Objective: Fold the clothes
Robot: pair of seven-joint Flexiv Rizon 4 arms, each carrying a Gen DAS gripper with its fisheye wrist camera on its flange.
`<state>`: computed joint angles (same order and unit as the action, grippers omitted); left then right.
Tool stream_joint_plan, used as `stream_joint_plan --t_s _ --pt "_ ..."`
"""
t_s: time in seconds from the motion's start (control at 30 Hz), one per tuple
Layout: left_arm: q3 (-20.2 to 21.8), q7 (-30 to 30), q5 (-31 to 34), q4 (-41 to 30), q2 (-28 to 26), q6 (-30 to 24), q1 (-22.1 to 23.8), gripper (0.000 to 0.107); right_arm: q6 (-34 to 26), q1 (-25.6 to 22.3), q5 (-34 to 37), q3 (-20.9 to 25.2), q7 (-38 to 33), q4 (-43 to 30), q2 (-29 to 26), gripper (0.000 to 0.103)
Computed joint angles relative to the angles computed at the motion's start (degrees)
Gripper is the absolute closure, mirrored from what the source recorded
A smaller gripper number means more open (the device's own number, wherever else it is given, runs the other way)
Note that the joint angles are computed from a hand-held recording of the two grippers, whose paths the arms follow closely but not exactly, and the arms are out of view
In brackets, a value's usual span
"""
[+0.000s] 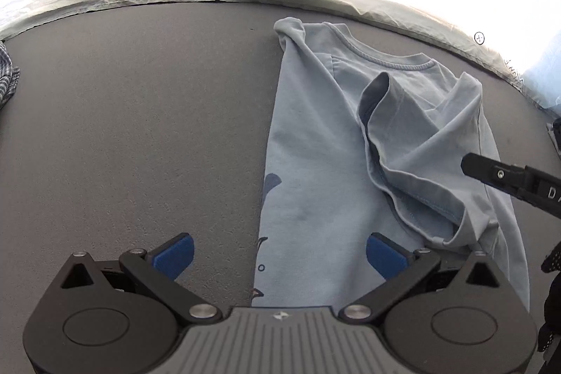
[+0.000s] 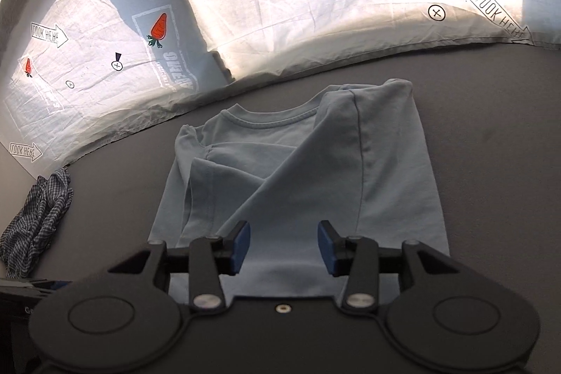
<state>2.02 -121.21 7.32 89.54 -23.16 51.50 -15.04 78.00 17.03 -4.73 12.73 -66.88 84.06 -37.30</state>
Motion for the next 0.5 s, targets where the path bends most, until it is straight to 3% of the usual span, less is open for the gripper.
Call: stream_joint_plan --t_s 0.1,0.23,0.33,0.4,0.5 --pt "-0.3 0.8 -0.2 -2.4 -1.3 1.8 0.5 0.004 -0.4 3.6 -3.3 -7.3 5.5 2.7 1.0 0.058" --pt "-0.2 3.4 0.5 -8.8 -5.4 3.2 0.1 0.004 2.9 3.7 -6.0 -8.8 7.6 5.1 0.5 0.056" --pt "-0.7 7.5 0.6 -13.5 -9.2 5.8 -0.2 0.004 5.3 4.8 -8.4 -10.2 8.3 6.1 0.1 0.046" --pt "-1.4 10.6 -0.6 -15.5 -11.4 7.1 -0.1 0.005 6.4 6.4 -10.5 -12.2 9.0 6.7 -0.1 0.031" --pt "-2.3 15.8 -2.9 -18.4 -14.5 7.8 0.1 0.012 8.0 9.0 -13.4 -15.4 10.6 7.6 -0.3 0.023"
